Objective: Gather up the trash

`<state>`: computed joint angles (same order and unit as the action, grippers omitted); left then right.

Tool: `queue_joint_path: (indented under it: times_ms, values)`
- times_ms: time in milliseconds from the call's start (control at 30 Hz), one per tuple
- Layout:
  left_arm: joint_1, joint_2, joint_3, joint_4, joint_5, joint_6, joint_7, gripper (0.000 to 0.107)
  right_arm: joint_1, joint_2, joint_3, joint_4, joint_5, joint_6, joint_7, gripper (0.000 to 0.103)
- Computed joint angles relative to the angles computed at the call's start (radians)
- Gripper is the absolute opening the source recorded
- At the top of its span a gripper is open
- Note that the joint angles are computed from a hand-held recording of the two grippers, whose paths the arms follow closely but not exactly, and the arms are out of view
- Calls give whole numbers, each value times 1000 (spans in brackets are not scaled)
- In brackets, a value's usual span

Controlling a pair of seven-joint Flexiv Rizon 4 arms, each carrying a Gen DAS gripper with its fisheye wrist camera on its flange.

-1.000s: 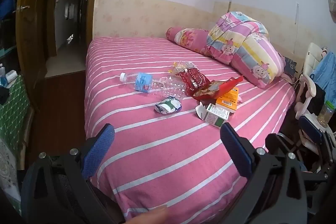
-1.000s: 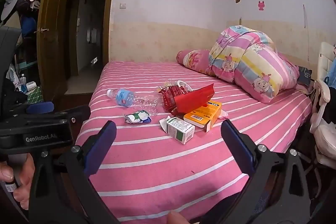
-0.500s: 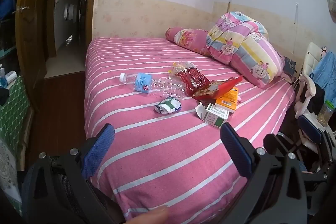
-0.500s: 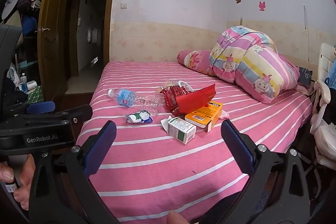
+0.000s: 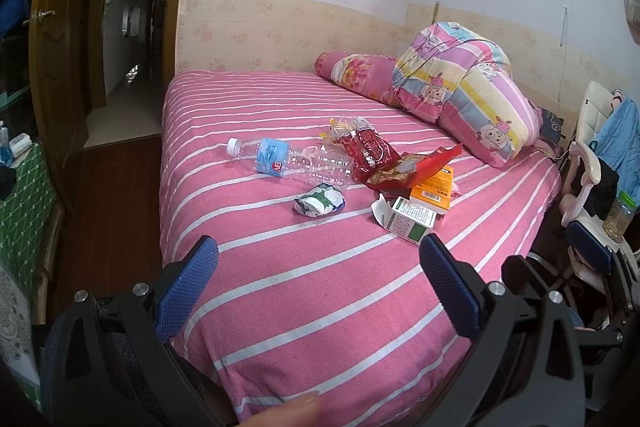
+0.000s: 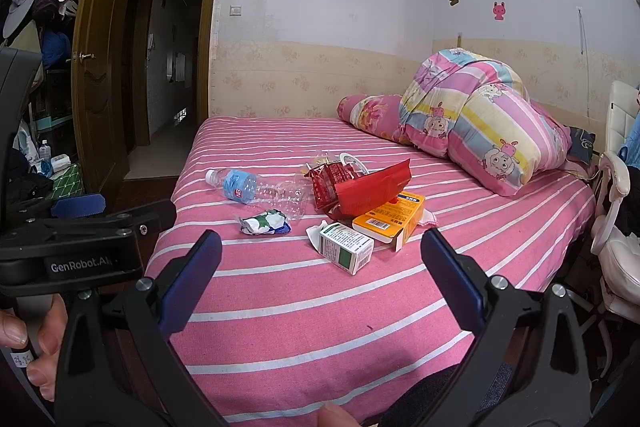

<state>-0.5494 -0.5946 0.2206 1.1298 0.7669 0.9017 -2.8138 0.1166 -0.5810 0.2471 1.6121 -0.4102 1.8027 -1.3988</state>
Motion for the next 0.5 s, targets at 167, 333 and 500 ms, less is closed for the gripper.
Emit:
queue_joint_path:
  times_ms: [167,333,500]
  values:
    - [1,0,-1,0,0,1,0,98,2,1,-1,0,3,-1,-1,99]
    - [2,0,-1,1,-1,2,0,98,-3,-2,3,-2,3,-2,-3,99]
    - [1,0,-1,1,0,1,0,98,3,2,0,-1,6,-4,-3,99]
